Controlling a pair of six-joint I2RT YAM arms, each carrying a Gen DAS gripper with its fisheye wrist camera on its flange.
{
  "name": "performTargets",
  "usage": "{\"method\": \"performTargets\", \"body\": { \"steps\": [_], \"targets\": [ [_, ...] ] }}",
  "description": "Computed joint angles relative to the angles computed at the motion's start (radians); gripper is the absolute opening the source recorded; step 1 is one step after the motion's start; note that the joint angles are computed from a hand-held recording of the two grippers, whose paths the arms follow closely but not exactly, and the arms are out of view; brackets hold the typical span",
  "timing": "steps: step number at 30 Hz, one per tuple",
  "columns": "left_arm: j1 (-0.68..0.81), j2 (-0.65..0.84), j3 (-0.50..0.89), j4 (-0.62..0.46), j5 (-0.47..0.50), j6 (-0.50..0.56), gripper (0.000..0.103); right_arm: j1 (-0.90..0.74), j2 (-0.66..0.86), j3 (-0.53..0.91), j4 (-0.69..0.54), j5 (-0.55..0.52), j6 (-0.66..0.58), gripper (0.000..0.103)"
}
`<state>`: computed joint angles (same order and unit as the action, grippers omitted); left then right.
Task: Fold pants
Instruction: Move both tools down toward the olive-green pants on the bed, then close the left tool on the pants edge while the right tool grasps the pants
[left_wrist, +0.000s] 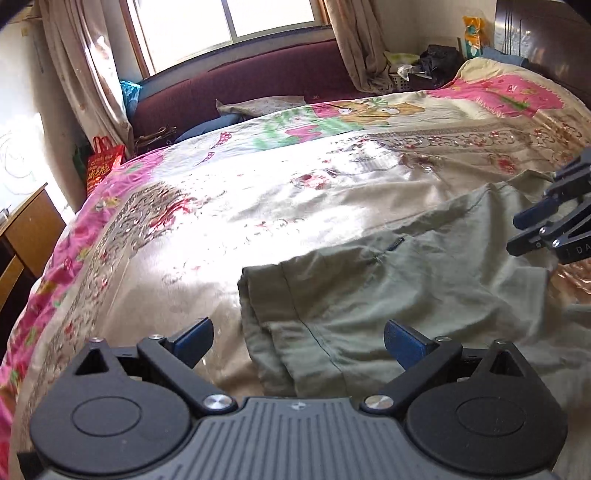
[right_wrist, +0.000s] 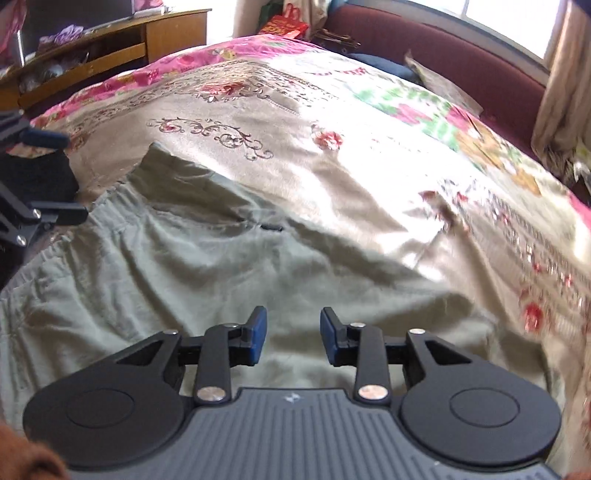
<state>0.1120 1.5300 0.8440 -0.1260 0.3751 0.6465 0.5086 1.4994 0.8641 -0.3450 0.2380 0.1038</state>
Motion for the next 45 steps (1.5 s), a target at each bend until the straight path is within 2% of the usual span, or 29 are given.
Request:
{"method": "performTargets", "body": {
  "steps": [2,5,8,13,16,18,20,21,23,24,28,34,35,37,40,45],
  "targets": [
    [-0.023,0.104,0.094,0.007,-0.012,-0.008,0.103,-0.075,0.089,0.078,0.013,-0.027,-0.137,0.038],
    [-0.058,0.221,0.193,0.015,-0.032,-0.011,0.103,-0.163,0.215,0.189,0.01,-0.064,-0.273,0.038],
    [-0.084,0.307,0.268,-0.001,-0.046,0.029,0.103,-0.22,0.328,0.28,-0.009,-0.094,-0.393,0.038],
    [-0.086,0.392,0.373,-0.091,-0.037,0.116,0.103,-0.279,0.453,0.383,-0.089,-0.171,-0.525,0.037],
    [-0.078,0.445,0.449,-0.174,-0.031,0.123,0.102,-0.293,0.49,0.397,-0.097,-0.205,-0.577,0.037],
    [-0.083,0.486,0.488,-0.197,-0.058,0.122,0.093,-0.301,0.511,0.413,-0.104,-0.219,-0.595,0.036],
    [-0.09,0.516,0.512,-0.187,-0.094,0.104,0.079,-0.309,0.523,0.43,-0.118,-0.234,-0.583,0.033],
    [-0.089,0.533,0.533,-0.199,-0.096,0.085,0.077,-0.315,0.526,0.436,-0.124,-0.245,-0.578,0.029],
    [-0.088,0.559,0.575,-0.23,-0.094,0.04,0.061,-0.316,0.526,0.438,-0.134,-0.247,-0.564,0.013],
    [-0.09,0.564,0.585,-0.238,-0.097,0.025,0.06,-0.315,0.524,0.437,-0.141,-0.247,-0.556,0.002],
    [-0.099,0.531,0.556,-0.231,-0.097,0.018,0.04,-0.301,0.453,0.376,-0.115,-0.212,-0.515,0.0],
    [-0.089,0.39,0.42,-0.147,-0.058,0.015,0.034,-0.274,0.272,0.282,-0.145,-0.201,-0.537,0.0],
    [-0.082,0.363,0.404,-0.147,-0.04,0.013,0.034,-0.264,0.257,0.266,-0.128,-0.173,-0.55,0.001],
    [-0.065,0.305,0.379,-0.166,0.004,0.008,0.033,-0.248,0.266,0.263,-0.107,-0.112,-0.59,0.018],
    [-0.027,0.193,0.311,-0.193,0.079,0.03,0.033,-0.24,0.27,0.246,-0.07,-0.09,-0.626,0.038],
    [0.069,-0.017,0.219,-0.369,0.239,0.174,0.033,-0.225,0.245,0.236,-0.093,-0.102,-0.736,0.047]
  ]
}}
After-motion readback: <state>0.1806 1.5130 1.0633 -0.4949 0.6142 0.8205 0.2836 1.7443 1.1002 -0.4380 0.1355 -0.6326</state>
